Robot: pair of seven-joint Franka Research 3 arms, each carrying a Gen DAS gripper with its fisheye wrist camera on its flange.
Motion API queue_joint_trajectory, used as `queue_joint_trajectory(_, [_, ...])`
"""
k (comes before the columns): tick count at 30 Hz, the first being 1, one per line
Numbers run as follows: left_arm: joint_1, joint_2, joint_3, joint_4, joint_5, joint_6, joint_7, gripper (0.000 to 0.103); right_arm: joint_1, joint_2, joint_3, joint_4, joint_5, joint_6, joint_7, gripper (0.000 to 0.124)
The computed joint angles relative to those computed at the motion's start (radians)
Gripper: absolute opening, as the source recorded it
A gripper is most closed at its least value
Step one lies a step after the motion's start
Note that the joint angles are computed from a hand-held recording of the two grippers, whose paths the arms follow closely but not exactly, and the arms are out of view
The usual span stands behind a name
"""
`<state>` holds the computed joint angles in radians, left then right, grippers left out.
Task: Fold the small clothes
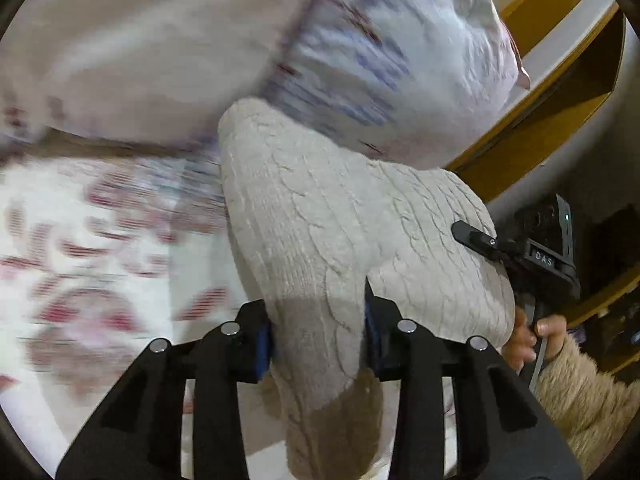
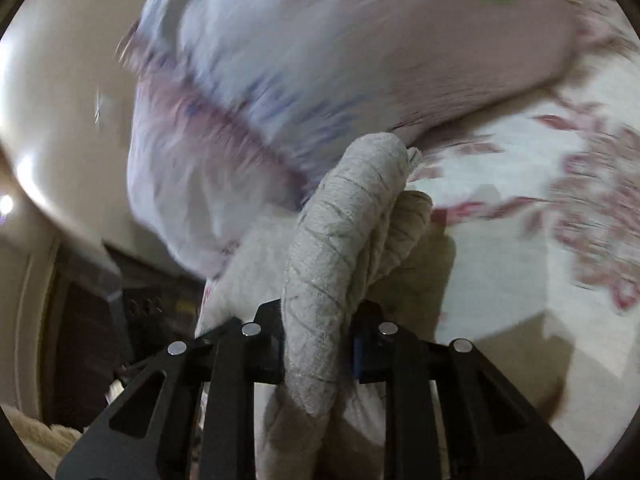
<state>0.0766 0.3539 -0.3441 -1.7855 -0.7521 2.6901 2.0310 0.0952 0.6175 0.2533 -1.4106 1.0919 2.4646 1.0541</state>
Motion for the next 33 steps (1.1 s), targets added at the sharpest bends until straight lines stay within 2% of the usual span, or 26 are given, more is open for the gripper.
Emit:
queue_joint_trajectory(1, [-0.073,0.002,0.087,0.005,0.105,0.014,-0.090,0.045,0.049,0.049,-0.030,0.065,-0.084,-0.012,0.074,0.024])
queue_joint_trajectory(2, [-0.148,0.011,0.174,-0.012,0.281,0.072,-0.232,0.054,0.099,0.089,-0.080,0.127,-0.163,-0.038,0.158,0.025])
queue_joint_trajectory(3, [-0.201,0.029,0.244,-0.005,0.454,0.078,-0.366,0.061,0.158,0.138,-0.131,0.192,-0.313,-0.038,0.297,0.031])
queue_joint_trajectory(4, [-0.228,0.037,0.280,0.001,0.557,0.065,-0.453,0.067,0.218,0.168,-0.184,0.221,-0.465,-0.014,0.430,0.051])
queue_joint_trajectory(6, [-0.233,0.005,0.284,-0.053,0.588,0.131,-0.518,0.073,0.335,0.138,-0.319,0.175,-0.614,0.071,0.605,0.059])
queue_joint_trajectory(7, [-0.265,-0.022,0.323,-0.094,0.657,0.170,-0.593,0.076,0.386,0.084,-0.369,0.100,-0.710,0.148,0.669,0.059])
queue_joint_trajectory(8, [-0.321,-0.056,0.391,-0.144,0.767,0.209,-0.700,0.083,0.409,0.030,-0.384,0.013,-0.735,0.235,0.664,0.059])
queue_joint_trajectory(9, [-0.363,-0.102,0.448,-0.211,0.877,0.261,-0.802,0.086,0.407,-0.024,-0.365,-0.075,-0.690,0.338,0.595,0.059])
queue_joint_trajectory(10, [-0.379,-0.138,0.470,-0.268,0.917,0.305,-0.843,0.086,0.382,-0.082,-0.310,-0.155,-0.574,0.417,0.459,0.060])
queue_joint_trajectory(11, [-0.379,-0.163,0.472,-0.307,0.922,0.333,-0.855,0.087,0.340,-0.131,-0.223,-0.200,-0.407,0.440,0.284,0.060])
queue_joint_trajectory(12, [-0.345,-0.210,0.450,-0.381,0.940,0.363,-0.878,0.088,0.274,-0.153,-0.135,-0.225,-0.310,0.428,0.151,0.060])
queue_joint_trajectory(13, [-0.345,-0.228,0.451,-0.420,0.947,0.398,-0.895,0.088,0.238,-0.160,-0.083,-0.236,-0.283,0.407,0.089,0.060])
queue_joint_trajectory(14, [-0.326,-0.249,0.459,-0.463,1.009,0.421,-0.954,0.088,0.233,-0.147,-0.066,-0.231,-0.326,0.376,0.098,0.060])
queue_joint_trajectory(15, [-0.342,-0.235,0.456,-0.470,1.007,0.437,-0.951,0.088,0.251,-0.121,-0.083,-0.219,-0.424,0.357,0.176,0.060])
queue_joint_trajectory(16, [-0.355,-0.205,0.464,-0.443,1.046,0.427,-0.987,0.088,0.289,-0.073,-0.136,-0.184,-0.563,0.318,0.324,0.060])
queue_joint_trajectory(17, [-0.368,-0.197,0.468,-0.436,1.089,0.400,-1.011,0.088,0.330,-0.050,-0.184,-0.168,-0.663,0.327,0.464,0.060])
queue_joint_trajectory(18, [-0.382,-0.192,0.479,-0.440,1.140,0.400,-1.045,0.088,0.368,-0.049,-0.225,-0.187,-0.708,0.392,0.534,0.060])
queue_joint_trajectory(20, [-0.400,-0.178,0.493,-0.436,1.223,0.403,-1.105,0.088,0.464,-0.067,-0.335,-0.207,-0.817,0.409,0.681,0.060])
queue_joint_trajectory(21, [-0.390,-0.177,0.479,-0.436,1.230,0.399,-1.113,0.088,0.545,-0.087,-0.419,-0.244,-0.809,0.446,0.698,0.065])
queue_joint_trajectory(22, [-0.370,-0.177,0.455,-0.439,1.221,0.395,-1.111,0.088,0.630,-0.106,-0.506,-0.290,-0.872,0.496,0.778,0.083])
queue_joint_trajectory(23, [-0.341,-0.176,0.421,-0.440,1.196,0.389,-1.098,0.088,0.710,-0.144,-0.594,-0.371,-0.999,0.563,0.911,0.088])
queue_joint_trajectory(24, [-0.318,-0.173,0.393,-0.442,1.183,0.385,-1.089,0.088,0.781,-0.170,-0.667,-0.426,-1.056,0.595,0.983,0.089])
queue_joint_trajectory(25, [-0.302,-0.175,0.374,-0.446,1.185,0.380,-1.088,0.088,0.820,-0.201,-0.705,-0.483,-1.053,0.612,0.985,0.089])
queue_joint_trajectory(28, [-0.289,-0.169,0.352,-0.438,1.246,0.335,-1.118,0.088,0.814,-0.212,-0.684,-0.507,-1.147,0.536,1.075,0.089])
queue_joint_trajectory(31, [-0.285,-0.172,0.347,-0.439,1.329,0.311,-1.183,0.088,0.736,-0.195,-0.585,-0.479,-1.142,0.455,1.064,0.089])
queue_joint_trajectory(33, [-0.283,-0.171,0.346,-0.438,1.390,0.303,-1.235,0.091,0.724,-0.192,-0.567,-0.473,-1.173,0.425,1.079,0.090])
